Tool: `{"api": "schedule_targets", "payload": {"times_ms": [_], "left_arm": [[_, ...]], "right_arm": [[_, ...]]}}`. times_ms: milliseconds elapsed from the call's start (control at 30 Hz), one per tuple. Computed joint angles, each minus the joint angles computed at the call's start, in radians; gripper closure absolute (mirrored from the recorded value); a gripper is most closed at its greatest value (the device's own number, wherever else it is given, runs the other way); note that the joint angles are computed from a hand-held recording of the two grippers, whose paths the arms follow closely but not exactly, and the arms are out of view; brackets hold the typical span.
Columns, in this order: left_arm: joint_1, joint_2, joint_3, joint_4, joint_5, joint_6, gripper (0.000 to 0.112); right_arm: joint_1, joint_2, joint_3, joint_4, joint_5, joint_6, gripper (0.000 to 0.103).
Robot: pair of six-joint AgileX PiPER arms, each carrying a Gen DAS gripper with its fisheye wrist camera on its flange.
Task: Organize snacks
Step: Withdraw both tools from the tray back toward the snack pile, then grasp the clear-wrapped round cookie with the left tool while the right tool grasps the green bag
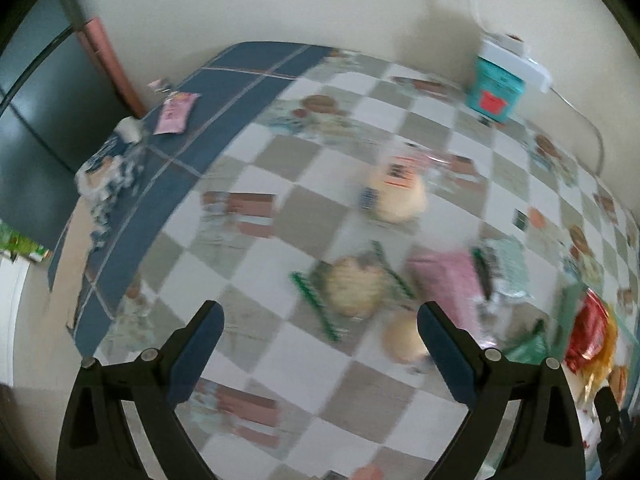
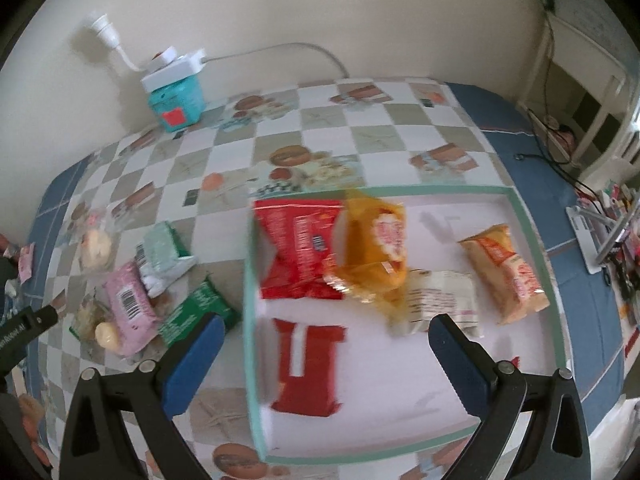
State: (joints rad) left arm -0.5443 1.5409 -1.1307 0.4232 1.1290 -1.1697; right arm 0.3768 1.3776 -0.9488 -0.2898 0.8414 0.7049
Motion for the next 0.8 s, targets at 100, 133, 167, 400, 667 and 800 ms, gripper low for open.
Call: {"api": "schedule_targets", "payload": {"times_ms": [100,133,167,400,667,800], "left_arm": [[0.056,-0.031,0.042,-0.003,-0.014,0.018,0.015],[0.080,-0.042,0.057,-0.010,-0.025,0.031,0.015],[0.103,-0.049,0.069,-0.020,-0.040,0.046,0.015],[0.225,-0.102,0.161,-0.059,-0.105,0.101,0.015],[0.312,-0.116,0.208,-0.121,-0.179,0.146,0.015],[0.319,-0.079,0.203,-0.152,-0.227,0.163,0.015]], "right_arm": [[0.058,0.032,-0.020,-0.015,0.006,0.045,0.000],[0.079,0.044,-0.027,-0.022,0.008,0.058,0.000],[0.099,0.056,-0.034,-0.028,0.010,0.070,0.000],[0.182,0.112,-0.066,-0.006,-0.018,0.080,0.000],[0.204,0.169,-0.086,0.048,-0.076,0.026,0.000],[0.194,0.220,-0.105,0.094,-0.098,-0.025,0.000]]}}
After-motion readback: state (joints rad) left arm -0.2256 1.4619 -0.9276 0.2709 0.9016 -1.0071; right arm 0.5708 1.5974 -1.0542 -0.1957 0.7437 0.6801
